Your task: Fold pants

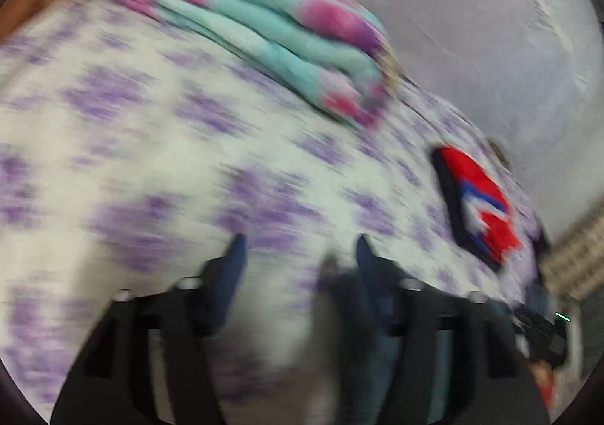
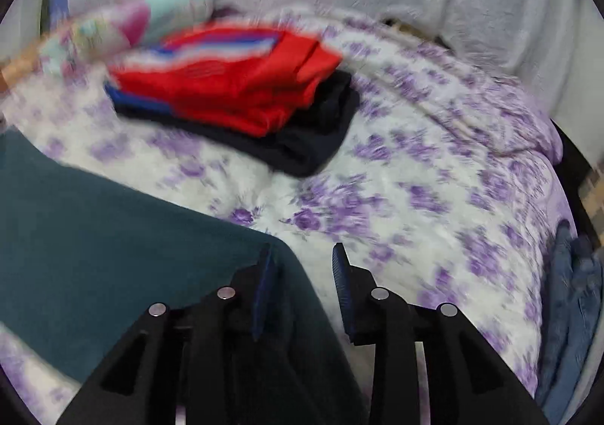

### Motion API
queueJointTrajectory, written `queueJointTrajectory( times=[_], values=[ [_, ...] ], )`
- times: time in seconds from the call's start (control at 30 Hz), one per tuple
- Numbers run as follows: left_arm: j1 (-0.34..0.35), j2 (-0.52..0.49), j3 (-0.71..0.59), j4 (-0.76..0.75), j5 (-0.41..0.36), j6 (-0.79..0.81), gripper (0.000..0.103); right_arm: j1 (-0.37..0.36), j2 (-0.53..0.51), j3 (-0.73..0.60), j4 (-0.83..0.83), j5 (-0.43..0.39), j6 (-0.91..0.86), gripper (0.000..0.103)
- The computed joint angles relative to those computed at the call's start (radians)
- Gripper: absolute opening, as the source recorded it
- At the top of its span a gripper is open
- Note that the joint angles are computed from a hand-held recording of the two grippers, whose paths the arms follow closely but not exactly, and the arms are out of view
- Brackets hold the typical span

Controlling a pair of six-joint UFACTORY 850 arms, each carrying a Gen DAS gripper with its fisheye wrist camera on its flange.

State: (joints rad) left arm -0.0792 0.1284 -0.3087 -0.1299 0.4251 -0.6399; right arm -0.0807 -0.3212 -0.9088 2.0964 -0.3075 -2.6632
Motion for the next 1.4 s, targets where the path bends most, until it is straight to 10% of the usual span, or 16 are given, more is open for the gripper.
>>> queueJointTrajectory(
  times=[0.17, 0.47, 0.63, 0.73, 0.97, 1.13, 1.4],
  values=[
    [-0.020, 0.146, 0.104, -0.100, 0.051, 0.036, 0.074, -0.230, 0.184, 0.111, -0.397, -0.204, 0.411, 0.060],
    [-0.421, 0.323, 0.219, -0.774, 0.210, 0.537, 0.098, -0.545, 0.111, 0.151, -0.766, -0.402, 0.850, 0.061],
    [-0.365, 0.360, 0.275, -0.604, 0.174, 0.298, 0.098, -0.527, -0.011, 0.078, -0.759, -0.470, 0.963, 0.043],
    [-0.254, 0.356, 0.307, -0.342, 0.172, 0.007, 0.098, -0.493, -0.041, 0.049, -0.773, -0.479, 0.989, 0.012],
    [-0.262, 0.326, 0.290, -0.375, 0.160, 0.035, 0.098, -0.537, 0.221, 0.192, -0.673, -0.591, 0.675, 0.011],
    [-0.257, 0.321, 0.288, -0.362, 0.153, 0.033, 0.098, -0.522, 0.438, 0.420, -0.888, -0.453, 0.459, 0.020],
    [-0.259, 0.327, 0.290, -0.371, 0.145, 0.045, 0.098, -0.653, 0.286, 0.358, -0.855, -0.544, 0.647, 0.031]
  ],
)
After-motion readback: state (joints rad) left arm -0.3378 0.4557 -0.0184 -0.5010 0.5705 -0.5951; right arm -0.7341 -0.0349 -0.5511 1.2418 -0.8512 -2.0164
